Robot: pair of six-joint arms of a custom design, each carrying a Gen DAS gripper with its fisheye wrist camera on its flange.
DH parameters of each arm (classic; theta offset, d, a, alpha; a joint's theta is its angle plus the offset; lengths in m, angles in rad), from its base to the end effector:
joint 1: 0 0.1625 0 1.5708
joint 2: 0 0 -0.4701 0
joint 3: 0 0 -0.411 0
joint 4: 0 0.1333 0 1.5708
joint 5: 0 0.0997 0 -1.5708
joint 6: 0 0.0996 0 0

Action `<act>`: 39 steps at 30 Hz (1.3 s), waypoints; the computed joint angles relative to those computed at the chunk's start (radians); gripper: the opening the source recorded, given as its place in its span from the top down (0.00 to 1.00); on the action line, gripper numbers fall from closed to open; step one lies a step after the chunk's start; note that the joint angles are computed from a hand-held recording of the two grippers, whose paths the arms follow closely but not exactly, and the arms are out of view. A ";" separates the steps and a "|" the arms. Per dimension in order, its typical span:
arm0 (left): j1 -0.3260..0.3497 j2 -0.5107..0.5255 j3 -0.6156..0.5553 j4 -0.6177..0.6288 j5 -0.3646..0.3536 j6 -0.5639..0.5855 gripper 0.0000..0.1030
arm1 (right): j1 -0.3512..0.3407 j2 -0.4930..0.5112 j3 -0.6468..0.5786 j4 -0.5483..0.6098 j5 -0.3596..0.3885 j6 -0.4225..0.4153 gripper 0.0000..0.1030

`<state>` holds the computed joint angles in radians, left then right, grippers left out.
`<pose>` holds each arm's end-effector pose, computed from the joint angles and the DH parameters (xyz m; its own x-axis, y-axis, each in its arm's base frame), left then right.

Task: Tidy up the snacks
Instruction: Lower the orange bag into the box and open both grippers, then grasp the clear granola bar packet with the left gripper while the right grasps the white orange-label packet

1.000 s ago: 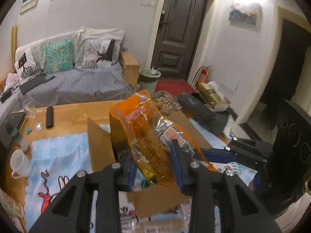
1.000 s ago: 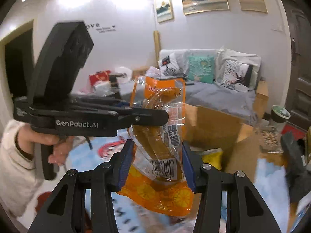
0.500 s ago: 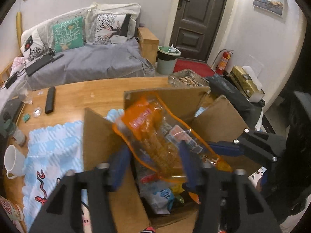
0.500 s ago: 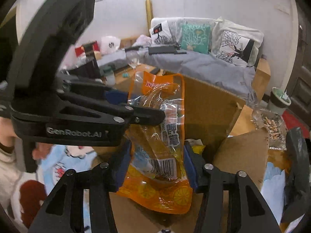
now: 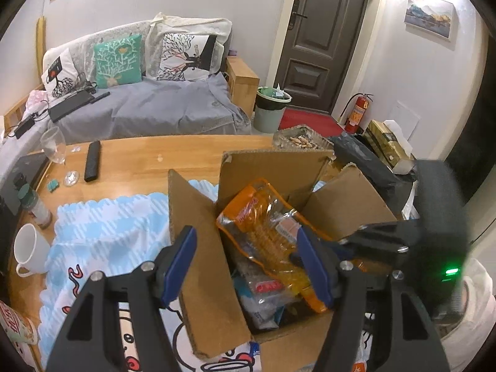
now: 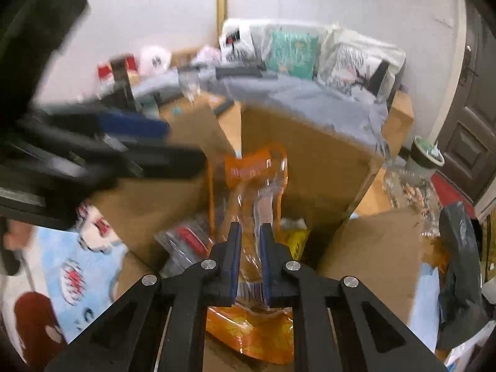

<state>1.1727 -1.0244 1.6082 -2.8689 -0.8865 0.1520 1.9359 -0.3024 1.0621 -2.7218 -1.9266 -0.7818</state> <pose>-0.0955 -0.7334 0.3446 -0.8204 0.0251 -0.5713 0.4220 0.7008 -0.5752 0.4044 -0.7817 -0.0288 -0.4225 -0.7578 0.4972 -0.8845 0.4644 -0.0438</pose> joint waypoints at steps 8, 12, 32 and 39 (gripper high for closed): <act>-0.001 -0.026 0.056 -0.040 -0.016 0.006 0.38 | -0.012 0.027 -0.070 0.128 -0.014 0.115 0.96; -0.016 -0.059 0.123 -0.111 -0.025 0.022 0.30 | -0.025 -0.021 0.003 0.082 0.052 0.121 0.91; -0.045 -0.104 0.537 -0.343 0.046 -0.073 0.17 | -0.162 -0.277 0.823 -0.675 0.103 0.307 0.52; -0.013 -0.069 0.524 -0.295 0.027 -0.135 0.17 | -0.128 -0.206 0.802 -0.770 0.025 0.259 0.34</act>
